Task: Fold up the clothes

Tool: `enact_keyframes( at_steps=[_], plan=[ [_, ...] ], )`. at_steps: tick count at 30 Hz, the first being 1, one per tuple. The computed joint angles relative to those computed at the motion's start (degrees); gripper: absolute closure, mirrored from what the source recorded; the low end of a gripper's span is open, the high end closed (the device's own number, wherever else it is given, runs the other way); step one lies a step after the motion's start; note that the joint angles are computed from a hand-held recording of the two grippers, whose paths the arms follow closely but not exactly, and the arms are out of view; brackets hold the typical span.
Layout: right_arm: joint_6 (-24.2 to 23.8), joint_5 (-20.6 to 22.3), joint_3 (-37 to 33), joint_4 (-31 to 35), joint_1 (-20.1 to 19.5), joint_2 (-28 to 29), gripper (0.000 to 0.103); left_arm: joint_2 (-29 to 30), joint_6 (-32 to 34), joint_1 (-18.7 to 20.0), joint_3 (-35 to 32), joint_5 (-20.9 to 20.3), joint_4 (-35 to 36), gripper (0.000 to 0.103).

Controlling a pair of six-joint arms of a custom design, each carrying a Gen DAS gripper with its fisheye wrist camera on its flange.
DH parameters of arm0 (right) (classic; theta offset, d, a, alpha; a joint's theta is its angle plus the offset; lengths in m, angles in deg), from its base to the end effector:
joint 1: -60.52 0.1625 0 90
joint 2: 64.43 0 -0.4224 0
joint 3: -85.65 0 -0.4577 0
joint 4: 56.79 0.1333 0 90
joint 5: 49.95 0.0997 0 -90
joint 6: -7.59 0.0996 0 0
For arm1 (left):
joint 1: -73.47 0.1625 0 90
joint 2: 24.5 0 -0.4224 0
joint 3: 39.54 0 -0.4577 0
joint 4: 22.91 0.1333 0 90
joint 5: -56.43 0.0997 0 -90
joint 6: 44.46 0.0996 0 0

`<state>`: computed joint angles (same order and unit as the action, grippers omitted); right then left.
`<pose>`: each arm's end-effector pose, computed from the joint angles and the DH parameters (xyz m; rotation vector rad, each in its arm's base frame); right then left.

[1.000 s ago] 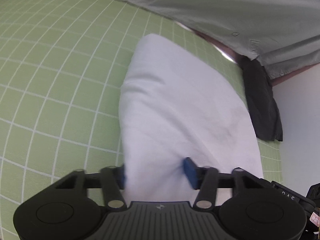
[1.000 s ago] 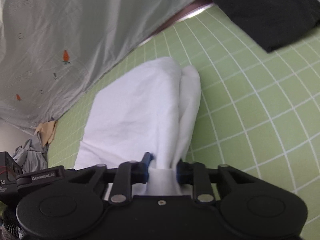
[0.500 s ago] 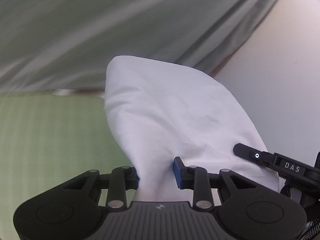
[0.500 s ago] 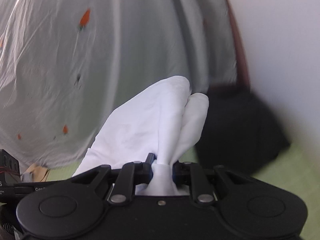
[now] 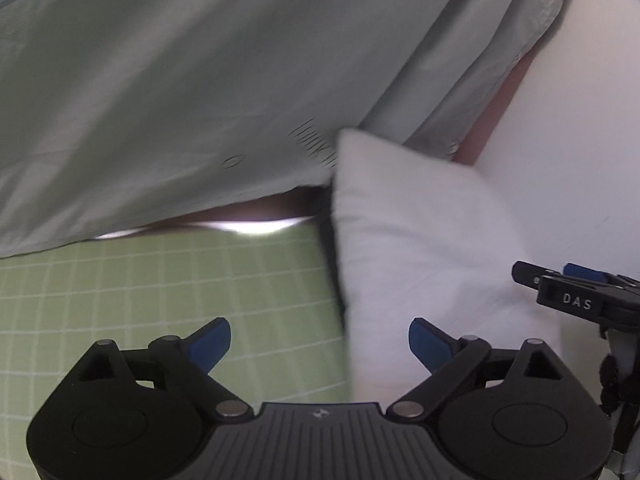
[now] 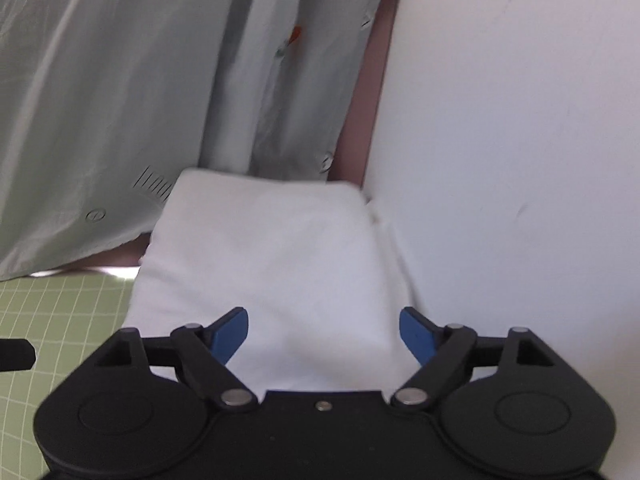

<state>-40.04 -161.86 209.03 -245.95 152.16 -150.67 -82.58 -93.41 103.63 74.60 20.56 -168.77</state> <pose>0.1110 -0.5180 0.3523 0.6788 -2.0894 1.0425 -0.3926 -0.4756 0.0826 0.2303 2.3934 -0.9965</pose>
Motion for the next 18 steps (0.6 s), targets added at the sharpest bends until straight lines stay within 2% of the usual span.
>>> enact_keyframes(
  at_steps=[1, 2, 3, 6, 9, 14, 18],
  plan=[
    [0.2, 0.3, 1.1, -0.8, -0.2, 0.0, 0.018, -0.9, -0.9, -0.5, 0.8, -0.2, 1.4, 0.006],
    [0.5, 0.6, 2.2, -1.5, -0.4, 0.1, 0.012, -1.6, -1.5, -1.0, 1.4, -0.5, 2.6, 0.005],
    [0.7, 0.5, 3.6, -1.8, -0.4, -0.9, 0.000, -2.3, -2.1, -1.7, 1.9, -0.7, 4.0, 0.005],
    [3.9, -0.7, 7.5, -1.4, 0.2, -4.6, 0.000, -3.8, -4.1, -4.2, 2.8, -0.9, 7.8, 0.002],
    [9.0, 0.4, 12.0, 4.6, 0.3, -11.7, 0.000, -6.0, -6.7, -7.0, 4.2, -1.4, 10.9, 0.000],
    [12.9, -0.6, 19.7, 10.3, 1.0, -24.1, 0.000, -10.7, -12.5, -12.6, 7.7, -2.2, 15.7, 0.000],
    [17.3, 0.3, 24.3, 18.7, 0.6, -36.1, 0.000, -13.5, -14.3, -17.5, 9.9, -2.6, 20.2, 0.000]
  ],
)
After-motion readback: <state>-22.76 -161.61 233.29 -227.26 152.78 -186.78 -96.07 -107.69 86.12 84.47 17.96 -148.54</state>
